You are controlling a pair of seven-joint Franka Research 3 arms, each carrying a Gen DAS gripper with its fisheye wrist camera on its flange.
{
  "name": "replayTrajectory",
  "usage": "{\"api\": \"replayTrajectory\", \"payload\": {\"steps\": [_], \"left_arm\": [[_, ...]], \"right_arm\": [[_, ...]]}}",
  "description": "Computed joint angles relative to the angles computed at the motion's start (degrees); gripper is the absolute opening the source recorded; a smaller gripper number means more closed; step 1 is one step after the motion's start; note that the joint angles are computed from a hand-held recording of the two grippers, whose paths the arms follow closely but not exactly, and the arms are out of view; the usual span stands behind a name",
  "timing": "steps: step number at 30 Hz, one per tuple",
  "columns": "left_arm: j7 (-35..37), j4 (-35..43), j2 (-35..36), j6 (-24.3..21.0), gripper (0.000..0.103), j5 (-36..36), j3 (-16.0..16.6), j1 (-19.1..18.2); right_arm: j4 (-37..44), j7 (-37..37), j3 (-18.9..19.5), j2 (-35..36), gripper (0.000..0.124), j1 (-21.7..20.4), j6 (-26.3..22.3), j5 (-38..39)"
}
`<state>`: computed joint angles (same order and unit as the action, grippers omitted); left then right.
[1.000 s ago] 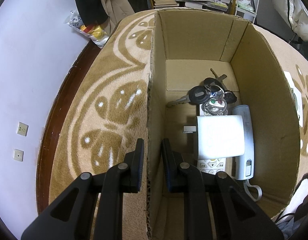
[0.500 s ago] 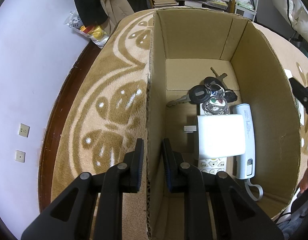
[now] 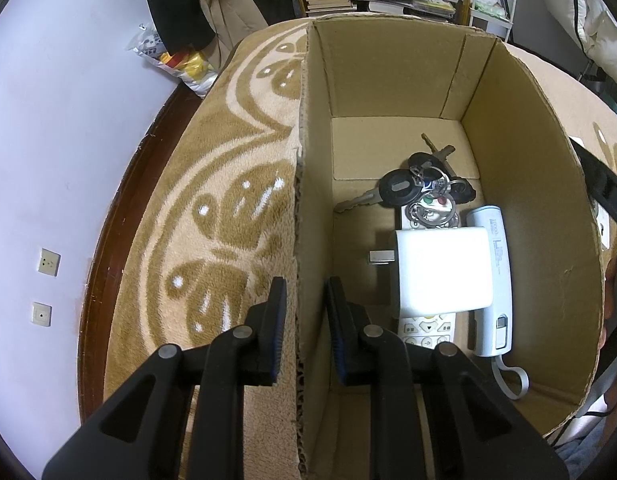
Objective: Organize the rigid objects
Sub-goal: 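Reach the right tool to the tan key tag on the rug and grasp it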
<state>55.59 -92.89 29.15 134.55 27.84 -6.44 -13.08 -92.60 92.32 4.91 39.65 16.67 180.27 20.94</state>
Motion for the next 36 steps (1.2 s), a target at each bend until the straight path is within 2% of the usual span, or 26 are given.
{"api": "replayTrajectory", "payload": {"steps": [2,5,7,10,12,15,17,23,27,36], "left_arm": [[0.02,0.02,0.02,0.04,0.02,-0.09,-0.02,0.02],[0.03,0.27,0.2,-0.09,0.02,-0.36,-0.08,0.04],[0.08,0.24,0.17,-0.09,0.02,-0.27,-0.03,-0.01],[0.18,-0.03,0.05,0.19,0.021,0.0,0.05,-0.02],[0.17,-0.14,-0.02,0.27,0.021,-0.07,0.02,0.02],[0.09,-0.18,0.0,0.32,0.021,-0.14,0.01,0.03],[0.08,-0.17,0.01,0.24,0.021,0.05,0.08,-0.05],[0.07,-0.44,-0.04,0.68,0.022,-0.57,-0.19,0.31],[0.47,-0.55,-0.1,1.0,0.022,-1.6,-0.36,0.72],[0.6,-0.43,-0.1,0.42,0.022,-0.61,0.06,0.1]], "right_arm": [[0.33,-0.37,1.33,0.26,0.088,-0.94,0.26,0.3],[1.06,0.4,-0.06,0.6,0.088,0.1,0.15,0.27],[1.72,0.6,0.01,0.99,0.083,-0.05,-0.19,0.23],[2.84,-0.55,3.65,1.93,0.069,-3.05,-0.22,1.17],[3.41,-2.66,7.38,2.61,0.054,-6.09,0.08,1.88],[4.28,-3.37,3.92,2.49,0.045,-3.68,-1.42,0.69],[4.91,-4.31,3.62,2.71,0.04,-3.58,-2.17,0.29],[9.15,-5.26,2.6,5.2,0.04,-3.09,-7.0,-0.05],[12.07,-3.03,0.19,7.27,0.04,-1.57,-10.56,-0.55],[15.28,-0.37,-2.68,10.28,0.04,0.24,-12.51,-3.32]]}}
